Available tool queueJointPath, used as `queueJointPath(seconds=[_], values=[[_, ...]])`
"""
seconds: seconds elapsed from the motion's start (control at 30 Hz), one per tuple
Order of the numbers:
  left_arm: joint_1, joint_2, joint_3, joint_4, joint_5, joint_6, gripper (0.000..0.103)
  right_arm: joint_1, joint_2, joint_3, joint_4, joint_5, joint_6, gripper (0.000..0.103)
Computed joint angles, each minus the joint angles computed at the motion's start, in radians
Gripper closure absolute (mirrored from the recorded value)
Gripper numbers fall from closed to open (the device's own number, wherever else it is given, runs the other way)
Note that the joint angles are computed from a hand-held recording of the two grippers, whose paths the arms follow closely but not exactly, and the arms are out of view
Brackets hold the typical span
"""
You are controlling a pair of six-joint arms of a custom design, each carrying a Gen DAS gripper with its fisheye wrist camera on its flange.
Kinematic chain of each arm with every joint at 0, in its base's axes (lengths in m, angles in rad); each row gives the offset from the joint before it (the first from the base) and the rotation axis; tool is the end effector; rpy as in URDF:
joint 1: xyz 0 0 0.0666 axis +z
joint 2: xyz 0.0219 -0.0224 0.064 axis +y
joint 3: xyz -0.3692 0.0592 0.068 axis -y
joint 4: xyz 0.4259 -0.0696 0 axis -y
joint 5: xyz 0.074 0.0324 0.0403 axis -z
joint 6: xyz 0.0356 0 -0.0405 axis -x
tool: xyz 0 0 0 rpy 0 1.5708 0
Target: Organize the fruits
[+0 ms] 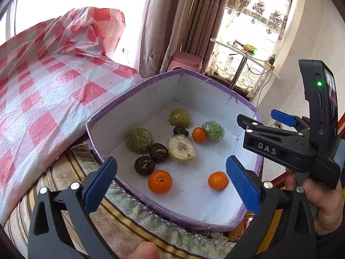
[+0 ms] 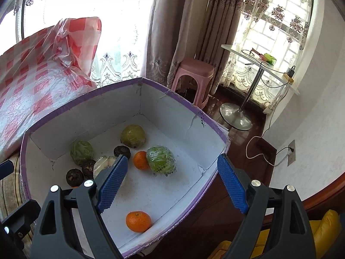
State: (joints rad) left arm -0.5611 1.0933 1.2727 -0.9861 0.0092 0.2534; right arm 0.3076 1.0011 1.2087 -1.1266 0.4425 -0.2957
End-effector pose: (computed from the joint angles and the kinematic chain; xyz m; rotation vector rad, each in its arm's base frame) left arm 0.3445 -0.2174 0.4865 0.3744 2.3852 -0.3944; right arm 0.3488 0.0944 0.4814 0.1669 2.3837 -0.2725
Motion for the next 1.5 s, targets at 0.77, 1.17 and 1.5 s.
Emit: queueJointPath(seconds=[0.77,1.17,1.5], values=[[0.005,0.003,0.001,-0.007,-0.014,-0.001,0.002,0.005,0.007,0.0,0.0,-0.006,0.003,0.021],[0.006,0.007,0.0,-0.004,-0.018,0.002,0.002,-0.002,0.002,-0.001,-0.003,-0.01,0.007,0.021],[0.006,0.007,0.0,-0.007,-0.018,0.0,0.002,-0.002,0.003,-0.001,-0.004,-0.011,0.007,0.021]])
